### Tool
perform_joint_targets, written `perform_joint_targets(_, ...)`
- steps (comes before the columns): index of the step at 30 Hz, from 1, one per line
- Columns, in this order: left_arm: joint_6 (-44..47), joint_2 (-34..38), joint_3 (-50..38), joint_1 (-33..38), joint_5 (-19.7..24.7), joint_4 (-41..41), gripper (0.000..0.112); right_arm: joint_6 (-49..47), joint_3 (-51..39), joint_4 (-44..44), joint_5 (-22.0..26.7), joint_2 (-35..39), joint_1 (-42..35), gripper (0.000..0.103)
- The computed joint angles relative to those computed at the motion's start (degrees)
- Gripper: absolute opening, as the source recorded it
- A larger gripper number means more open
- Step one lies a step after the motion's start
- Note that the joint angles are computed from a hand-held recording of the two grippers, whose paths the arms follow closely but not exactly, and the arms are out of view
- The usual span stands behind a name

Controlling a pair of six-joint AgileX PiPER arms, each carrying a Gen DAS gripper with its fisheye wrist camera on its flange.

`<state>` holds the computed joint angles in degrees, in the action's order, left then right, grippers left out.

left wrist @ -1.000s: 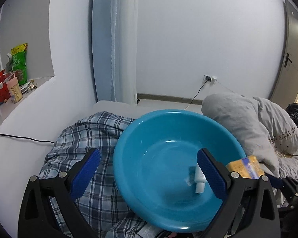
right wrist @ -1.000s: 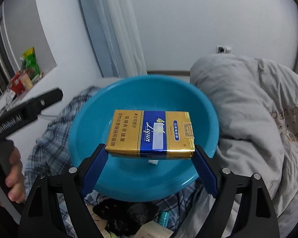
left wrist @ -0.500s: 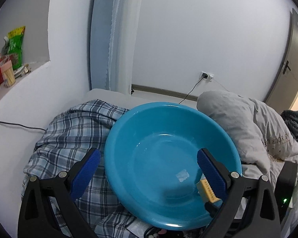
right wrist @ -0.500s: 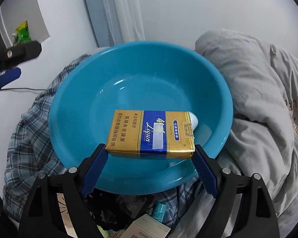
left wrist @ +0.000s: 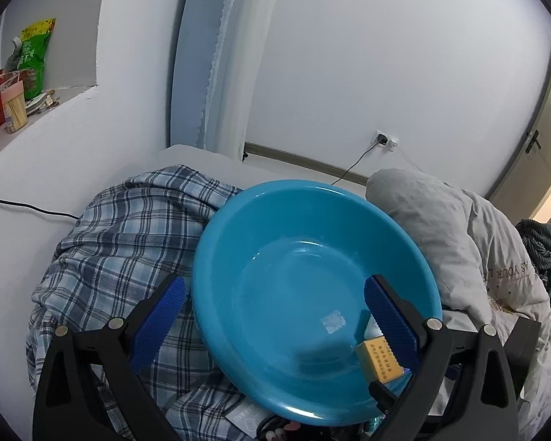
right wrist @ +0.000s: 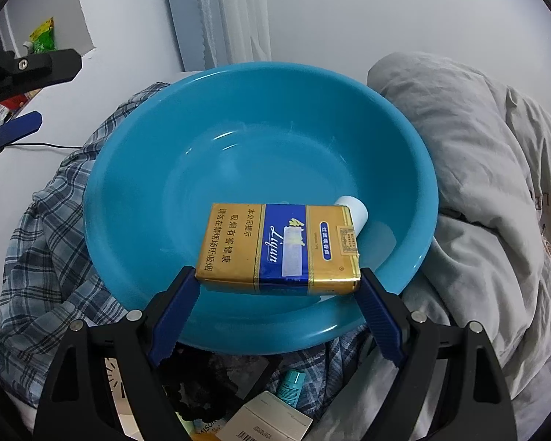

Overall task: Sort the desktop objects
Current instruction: 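Lower the gold box into the basin and open the right tool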

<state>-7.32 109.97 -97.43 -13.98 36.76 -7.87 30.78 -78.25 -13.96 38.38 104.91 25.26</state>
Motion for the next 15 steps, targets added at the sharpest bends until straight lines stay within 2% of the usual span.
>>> perform_joint_targets(7, -0.7, 0.2, 0.0, -0.3, 0.0, 0.7, 0.099, 2.3, -1.7, -3.0, 2.4, 1.4, 0.8, 0.090)
perform_joint_targets(15, -8.0, -0.3, 1.5, -4.0, -1.8, 13.6, 0.099, 3.0, 0.0, -1.1, 0.2, -0.1, -0.8, 0.093)
